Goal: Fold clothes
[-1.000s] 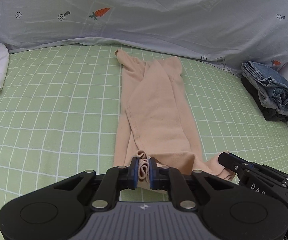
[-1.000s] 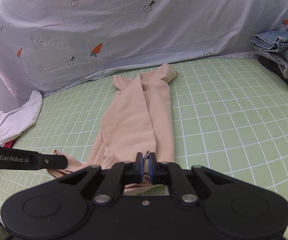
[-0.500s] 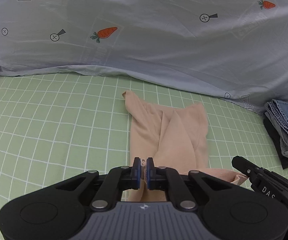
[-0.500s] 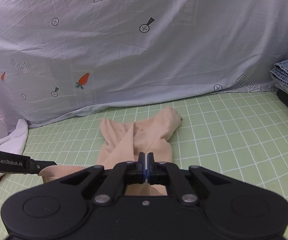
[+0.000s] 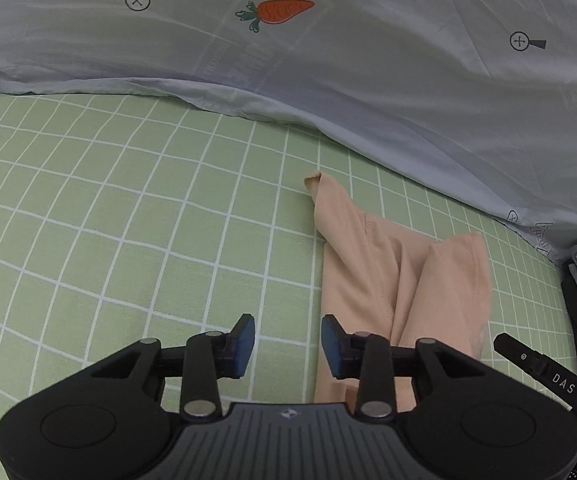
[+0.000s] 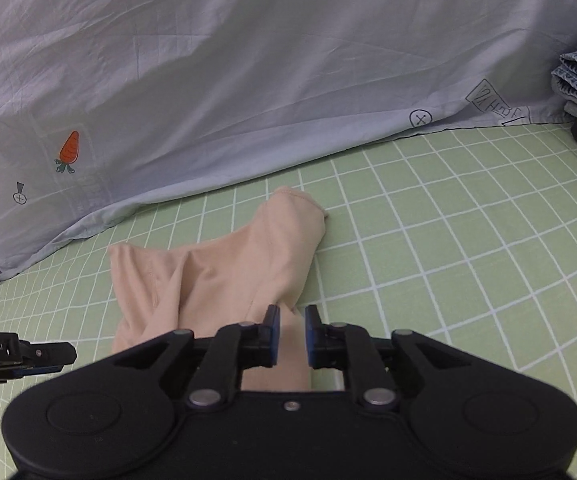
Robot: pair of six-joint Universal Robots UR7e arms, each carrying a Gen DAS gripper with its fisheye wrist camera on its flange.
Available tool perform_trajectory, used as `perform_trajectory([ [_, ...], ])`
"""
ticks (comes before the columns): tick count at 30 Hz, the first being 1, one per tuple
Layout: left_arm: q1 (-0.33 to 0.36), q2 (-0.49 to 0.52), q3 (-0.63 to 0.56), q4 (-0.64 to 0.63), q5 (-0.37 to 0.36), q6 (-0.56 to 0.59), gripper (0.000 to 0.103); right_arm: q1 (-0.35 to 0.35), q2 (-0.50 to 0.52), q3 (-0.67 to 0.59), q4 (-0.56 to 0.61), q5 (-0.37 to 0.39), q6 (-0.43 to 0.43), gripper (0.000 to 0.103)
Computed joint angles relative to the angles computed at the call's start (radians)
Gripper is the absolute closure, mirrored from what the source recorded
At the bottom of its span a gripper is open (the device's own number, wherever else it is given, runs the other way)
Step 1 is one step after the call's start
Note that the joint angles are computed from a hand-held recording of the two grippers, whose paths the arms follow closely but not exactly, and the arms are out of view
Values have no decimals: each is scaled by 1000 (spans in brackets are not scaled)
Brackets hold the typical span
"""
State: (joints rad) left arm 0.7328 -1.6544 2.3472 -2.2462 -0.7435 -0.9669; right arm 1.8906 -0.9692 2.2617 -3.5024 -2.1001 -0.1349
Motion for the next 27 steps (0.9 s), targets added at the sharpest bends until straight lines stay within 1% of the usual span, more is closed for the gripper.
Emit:
perform_trajectory([
  [2,-21,-88,16,101,-17,-31,54,-4,-51,45,16,14,29,68],
  [4,-48,-163,36,185,-40,-66,52,-2,-101,86,49,33,63,68],
  [6,-71,-213,49,248,-66,-102,50,7,-132,123,68,41,78,67],
  [7,-74,-220,61,231,-85,-105,50,12,-146,142,78,45,84,67],
  [8,-77,-226,73,212,-104,-107,48,16,-158,159,91,50,93,67],
  [9,-80,-232,85,193,-122,-110,43,17,-169,172,104,60,108,66],
  [10,-83,-237,97,174,-141,-112,42,15,-179,183,117,72,124,66],
  [11,-86,-243,109,156,-159,-116,41,12,-189,193,127,86,141,65],
  [14,-87,-246,133,103,-174,-125,41,-14,-215,210,144,155,185,64],
  [16,-75,-260,154,40,-198,-119,41,-33,-232,218,153,203,209,62],
  [18,-57,-269,174,-23,-226,-104,42,-60,-245,221,174,252,232,52],
  [20,-36,-270,195,-92,-258,-88,44,-86,-253,225,206,292,263,49],
  [21,-27,-270,206,-127,-272,-85,46,-98,-257,228,218,313,274,48],
  [22,-29,-270,211,-142,-276,-81,58,-109,-259,230,225,334,281,50],
  [23,-31,-270,215,-157,-280,-78,70,-120,-261,233,233,356,287,56],
  [24,-34,-269,219,-169,-283,-75,77,-126,-263,235,235,372,290,70],
  [25,-46,-259,211,-151,-268,-71,83,-126,-267,236,232,383,290,77],
  [26,-56,-253,204,-141,-255,-75,93,-126,-270,238,228,393,289,88],
  [27,-67,-248,197,-132,-241,-80,93,-123,-275,236,222,400,290,95],
])
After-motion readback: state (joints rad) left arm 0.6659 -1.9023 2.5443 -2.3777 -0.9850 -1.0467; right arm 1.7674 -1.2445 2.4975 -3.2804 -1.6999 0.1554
